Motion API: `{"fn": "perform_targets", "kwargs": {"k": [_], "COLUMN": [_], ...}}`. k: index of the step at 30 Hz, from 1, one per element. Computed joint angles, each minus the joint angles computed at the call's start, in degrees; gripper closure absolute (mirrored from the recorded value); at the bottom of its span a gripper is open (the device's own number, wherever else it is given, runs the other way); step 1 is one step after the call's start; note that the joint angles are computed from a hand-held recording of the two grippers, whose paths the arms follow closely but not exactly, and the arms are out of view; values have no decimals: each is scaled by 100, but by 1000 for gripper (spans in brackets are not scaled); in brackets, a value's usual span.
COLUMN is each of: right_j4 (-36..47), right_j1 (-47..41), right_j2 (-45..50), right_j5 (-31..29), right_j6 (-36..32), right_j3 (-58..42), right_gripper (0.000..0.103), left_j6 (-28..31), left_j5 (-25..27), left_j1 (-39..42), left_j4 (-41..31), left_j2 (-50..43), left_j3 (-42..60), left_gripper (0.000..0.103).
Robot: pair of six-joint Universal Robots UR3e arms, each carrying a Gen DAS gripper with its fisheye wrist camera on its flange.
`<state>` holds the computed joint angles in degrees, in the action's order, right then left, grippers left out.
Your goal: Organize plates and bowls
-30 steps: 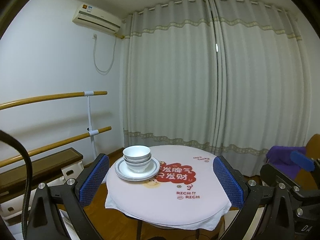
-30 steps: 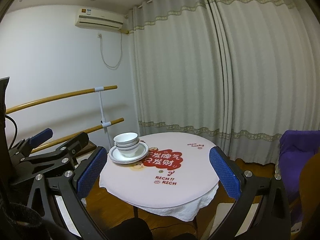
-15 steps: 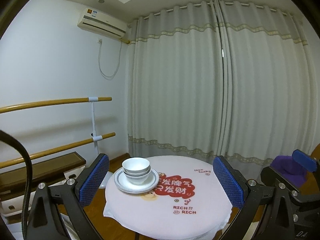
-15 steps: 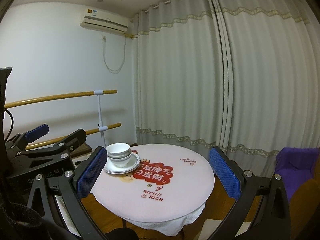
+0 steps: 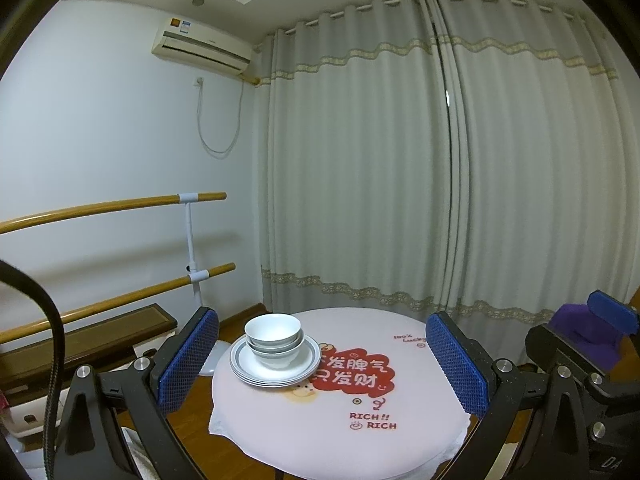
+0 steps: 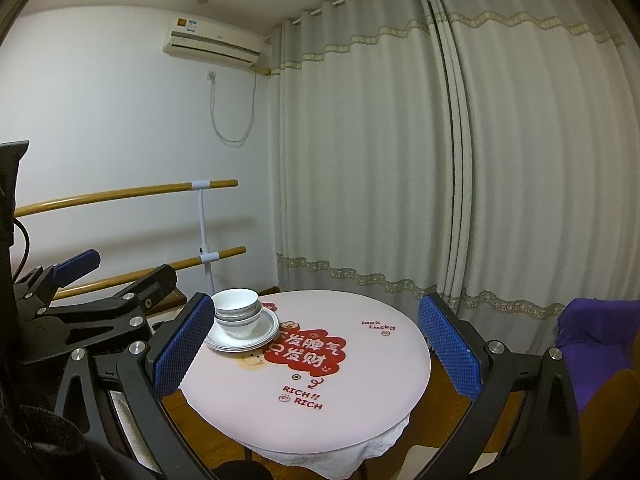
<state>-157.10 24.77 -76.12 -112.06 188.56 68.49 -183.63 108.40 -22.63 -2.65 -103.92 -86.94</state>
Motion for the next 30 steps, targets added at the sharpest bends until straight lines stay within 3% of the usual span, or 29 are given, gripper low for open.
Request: {"fn": "perform_targets", "kwargs": {"k": [30], "right_j4": [-156], "right_j1": [-43], "right_j2": [-43], "right_j5": [36], "right_j6": [-2], "right_j3": [120], "right_gripper": [0], "left_j6": [71], "left_j5": [112], "left_j1": [-56], "left_j4": [969], "left_j2": [-117], "left_j3": [-611], "left_gripper": [1]}}
